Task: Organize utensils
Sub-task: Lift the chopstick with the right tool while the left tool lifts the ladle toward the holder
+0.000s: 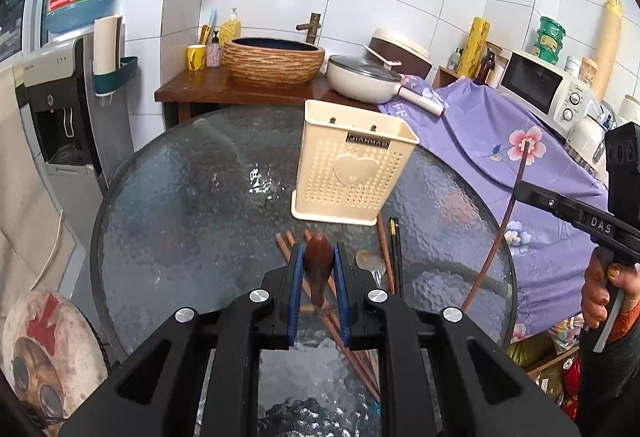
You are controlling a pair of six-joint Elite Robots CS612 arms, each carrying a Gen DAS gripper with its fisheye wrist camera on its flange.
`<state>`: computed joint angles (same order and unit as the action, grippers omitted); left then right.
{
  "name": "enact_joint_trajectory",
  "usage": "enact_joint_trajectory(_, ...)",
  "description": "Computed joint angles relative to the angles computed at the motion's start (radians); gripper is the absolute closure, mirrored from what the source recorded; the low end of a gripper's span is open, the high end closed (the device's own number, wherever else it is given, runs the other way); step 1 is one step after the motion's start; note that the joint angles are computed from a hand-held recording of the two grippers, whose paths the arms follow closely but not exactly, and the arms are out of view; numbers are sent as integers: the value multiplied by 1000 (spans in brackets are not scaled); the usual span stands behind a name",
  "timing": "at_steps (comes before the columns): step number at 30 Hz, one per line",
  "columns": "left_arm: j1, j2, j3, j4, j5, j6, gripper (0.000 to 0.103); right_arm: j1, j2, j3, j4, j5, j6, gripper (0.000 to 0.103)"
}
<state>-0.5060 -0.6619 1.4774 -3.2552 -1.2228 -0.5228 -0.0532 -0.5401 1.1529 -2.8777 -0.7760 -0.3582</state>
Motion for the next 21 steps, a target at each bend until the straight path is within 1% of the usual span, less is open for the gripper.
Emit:
enact_joint_trajectory(5,2,4,-23,7,18,16,88,-2,-4,-6,8,15,0,97)
enact_joint_trajectory(9,7,6,-42,16,13,30,88,-1,-5,-28,57,46,0,97)
enact_joint_trajectory(13,12,6,-68,16,6,44,88,2,-3,-50,32,58,24,97)
enact_joint_trajectory(17,29,7,-127,13,-34,44,88,9,8,-107,1,71,89,97)
enact_joint_trajectory(21,43,18,-215,28,-46,52,88,20,34,-195,-118,44,213,97)
